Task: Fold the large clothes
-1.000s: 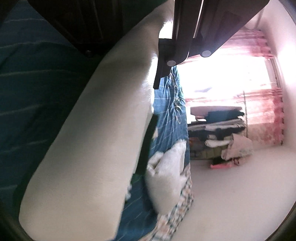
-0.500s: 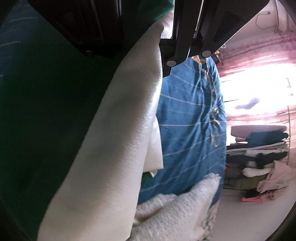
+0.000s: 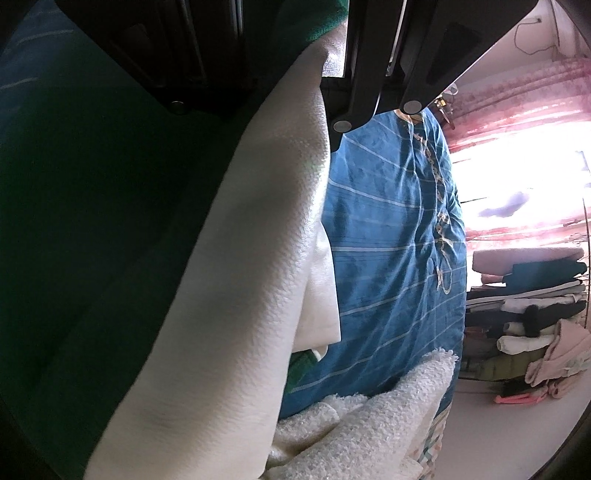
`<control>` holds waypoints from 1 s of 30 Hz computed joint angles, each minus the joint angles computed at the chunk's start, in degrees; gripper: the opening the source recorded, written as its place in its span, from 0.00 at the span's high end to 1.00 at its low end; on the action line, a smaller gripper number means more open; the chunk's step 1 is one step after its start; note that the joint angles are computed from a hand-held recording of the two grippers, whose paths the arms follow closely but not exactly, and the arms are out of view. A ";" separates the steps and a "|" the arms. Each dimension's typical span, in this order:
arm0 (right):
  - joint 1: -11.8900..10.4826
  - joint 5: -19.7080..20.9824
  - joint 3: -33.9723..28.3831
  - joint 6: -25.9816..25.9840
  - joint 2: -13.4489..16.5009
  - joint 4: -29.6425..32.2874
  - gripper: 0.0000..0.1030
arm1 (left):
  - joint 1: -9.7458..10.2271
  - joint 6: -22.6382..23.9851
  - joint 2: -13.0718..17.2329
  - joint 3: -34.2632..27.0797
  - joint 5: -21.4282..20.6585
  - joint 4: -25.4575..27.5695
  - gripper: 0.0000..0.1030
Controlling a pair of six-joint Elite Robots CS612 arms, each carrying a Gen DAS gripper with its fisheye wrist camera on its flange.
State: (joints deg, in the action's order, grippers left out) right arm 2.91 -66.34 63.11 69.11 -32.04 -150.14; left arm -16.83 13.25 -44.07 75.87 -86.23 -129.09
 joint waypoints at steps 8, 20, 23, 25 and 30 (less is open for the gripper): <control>0.01 -0.62 0.16 -0.63 -0.36 0.71 0.90 | -2.87 8.07 -2.57 7.57 12.70 -15.63 0.67; -0.06 -0.49 0.54 -0.64 -0.48 0.29 0.90 | -2.84 8.10 -2.32 7.55 13.01 -15.95 0.67; -0.06 -0.51 0.61 -0.59 -0.52 0.23 0.90 | -2.85 7.93 -2.34 7.53 12.99 -15.77 0.67; -0.08 -0.46 0.63 -0.71 -0.52 0.29 0.90 | -2.84 7.82 -2.28 7.52 12.87 -15.71 0.67; -0.14 -0.13 0.20 -1.33 -0.48 1.50 0.89 | -2.75 6.23 -2.63 6.91 11.86 -13.73 0.66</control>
State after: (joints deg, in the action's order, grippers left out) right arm 2.77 -66.47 63.31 67.78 -32.53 -148.64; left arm -19.58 19.48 -46.69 82.79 -74.37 -142.81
